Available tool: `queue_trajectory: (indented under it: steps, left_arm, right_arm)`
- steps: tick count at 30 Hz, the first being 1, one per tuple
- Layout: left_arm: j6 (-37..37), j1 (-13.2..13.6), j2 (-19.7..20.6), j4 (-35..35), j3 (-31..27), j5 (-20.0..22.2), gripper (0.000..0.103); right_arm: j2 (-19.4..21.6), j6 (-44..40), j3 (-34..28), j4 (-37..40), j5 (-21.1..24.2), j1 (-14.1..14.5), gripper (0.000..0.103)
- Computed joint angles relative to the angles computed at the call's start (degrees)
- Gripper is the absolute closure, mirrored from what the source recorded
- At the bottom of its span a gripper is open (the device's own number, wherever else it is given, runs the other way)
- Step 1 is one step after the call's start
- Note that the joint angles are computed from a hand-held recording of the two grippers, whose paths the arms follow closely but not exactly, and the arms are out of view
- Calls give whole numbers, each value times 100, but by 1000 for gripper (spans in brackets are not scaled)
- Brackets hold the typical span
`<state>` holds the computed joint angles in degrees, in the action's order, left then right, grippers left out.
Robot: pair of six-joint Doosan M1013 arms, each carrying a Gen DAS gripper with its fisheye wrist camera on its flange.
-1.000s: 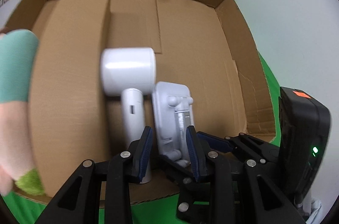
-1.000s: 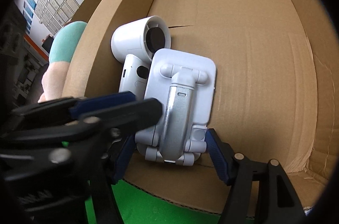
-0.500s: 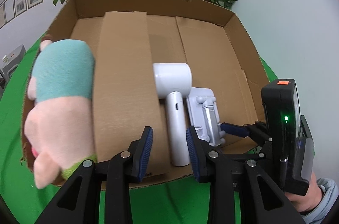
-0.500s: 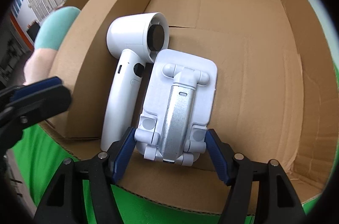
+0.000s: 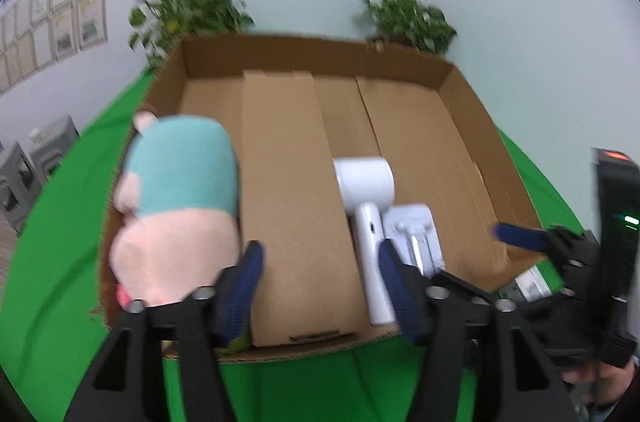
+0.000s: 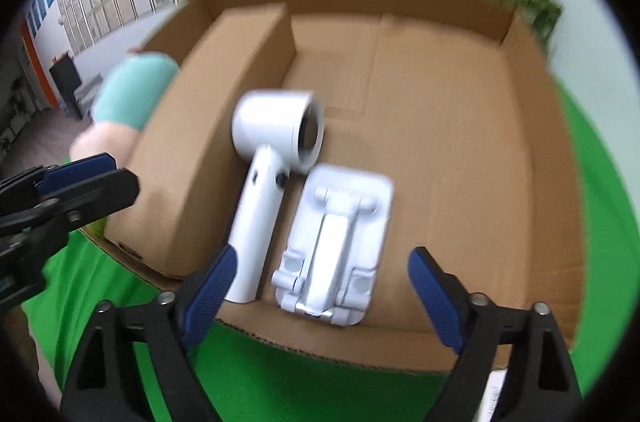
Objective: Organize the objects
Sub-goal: 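Open the left gripper beside the hair dryer and withdraw it, then move the left gripper to the white product box and close on it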
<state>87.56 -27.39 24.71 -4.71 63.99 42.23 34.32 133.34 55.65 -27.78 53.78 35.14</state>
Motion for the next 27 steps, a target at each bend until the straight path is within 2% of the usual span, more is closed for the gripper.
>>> queue_trajectory:
  steps: [3, 4, 5, 8, 10, 16, 23, 27]
  left_arm:
    - [-548, -90, -253, 723, 392, -739, 16]
    - [-809, -122, -309, 1032, 481, -909, 5]
    - [-1161, -161, -378, 1437, 588, -1108, 1]
    - [-1813, -234, -557, 2243, 856, -1551, 1]
    - [-2070, -263, -622, 2551, 943, -1658, 1]
    - [-2509, -303, -733, 2953, 1024, -1702, 1]
    - [-3178, -433, -836, 3822, 1139, -1595, 0]
    - [-3135, -473, -840, 3833, 1143, -1548, 0]
  right_arm:
    - [-82, 601, 133, -711, -205, 185, 1]
    - [-180, 616, 208, -793, -295, 90, 1]
    - [-120, 729, 128, -950, -362, 63, 1]
    - [-336, 1306, 522, -1583, -568, 136, 1]
    - [-475, 1368, 586, -1741, -614, 161, 1]
    - [-677, 1820, 945, -2260, -812, 261, 1]
    - [-698, 2082, 1018, -2292, -954, 253, 1]
    - [-677, 2050, 1007, -2249, -962, 255, 1]
